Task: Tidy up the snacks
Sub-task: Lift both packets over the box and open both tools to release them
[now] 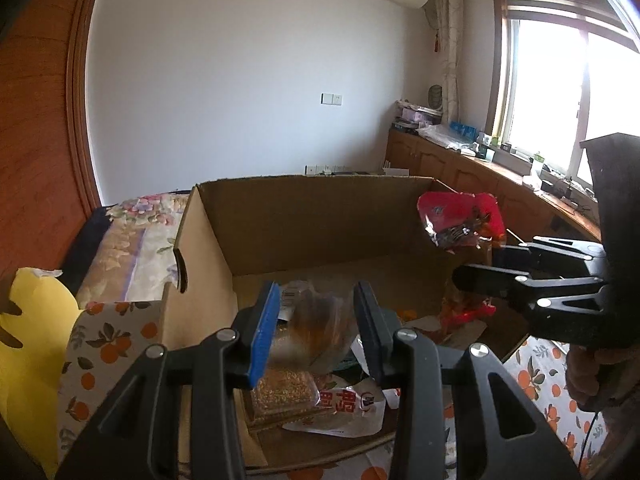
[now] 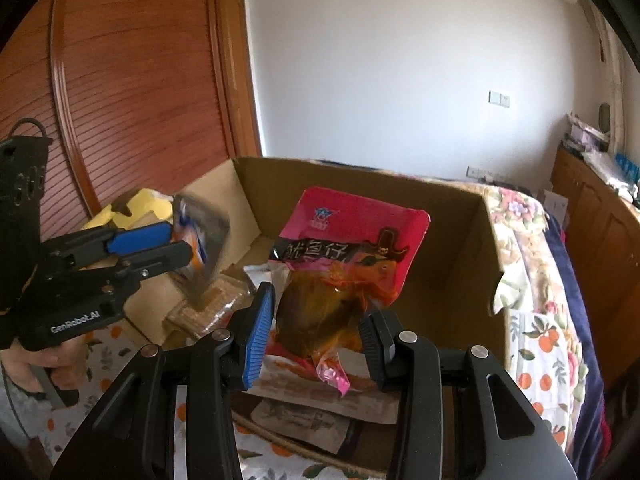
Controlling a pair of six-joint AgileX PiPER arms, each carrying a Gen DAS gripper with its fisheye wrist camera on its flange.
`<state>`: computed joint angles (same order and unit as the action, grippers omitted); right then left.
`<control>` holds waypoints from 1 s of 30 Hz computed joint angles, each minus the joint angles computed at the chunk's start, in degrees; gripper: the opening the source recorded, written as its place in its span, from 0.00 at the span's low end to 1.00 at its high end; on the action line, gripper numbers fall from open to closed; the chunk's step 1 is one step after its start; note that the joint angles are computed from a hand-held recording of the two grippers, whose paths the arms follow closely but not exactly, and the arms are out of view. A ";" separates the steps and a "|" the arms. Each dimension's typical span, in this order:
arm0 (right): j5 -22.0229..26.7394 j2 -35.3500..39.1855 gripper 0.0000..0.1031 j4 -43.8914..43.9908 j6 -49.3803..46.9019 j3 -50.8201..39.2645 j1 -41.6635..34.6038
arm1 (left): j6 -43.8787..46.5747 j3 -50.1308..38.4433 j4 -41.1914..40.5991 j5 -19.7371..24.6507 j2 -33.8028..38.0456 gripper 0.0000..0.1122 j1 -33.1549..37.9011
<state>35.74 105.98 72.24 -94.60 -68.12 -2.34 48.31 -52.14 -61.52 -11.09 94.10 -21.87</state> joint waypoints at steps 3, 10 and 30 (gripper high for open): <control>-0.73 0.96 0.39 -0.63 1.09 -0.56 0.53 | 0.99 -0.24 -0.78 -0.17 0.45 0.35 -0.44; -1.92 0.81 0.40 -1.91 1.61 0.13 1.50 | 1.76 0.25 -1.41 -0.88 -0.02 0.36 -1.15; -1.06 -4.02 0.46 -1.61 1.55 2.88 -0.45 | 2.64 2.88 -2.33 -3.06 -2.92 0.39 -2.88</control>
<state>34.68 101.96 70.63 -93.05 -65.23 -2.79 50.94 -49.26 -63.84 -14.15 91.18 -24.75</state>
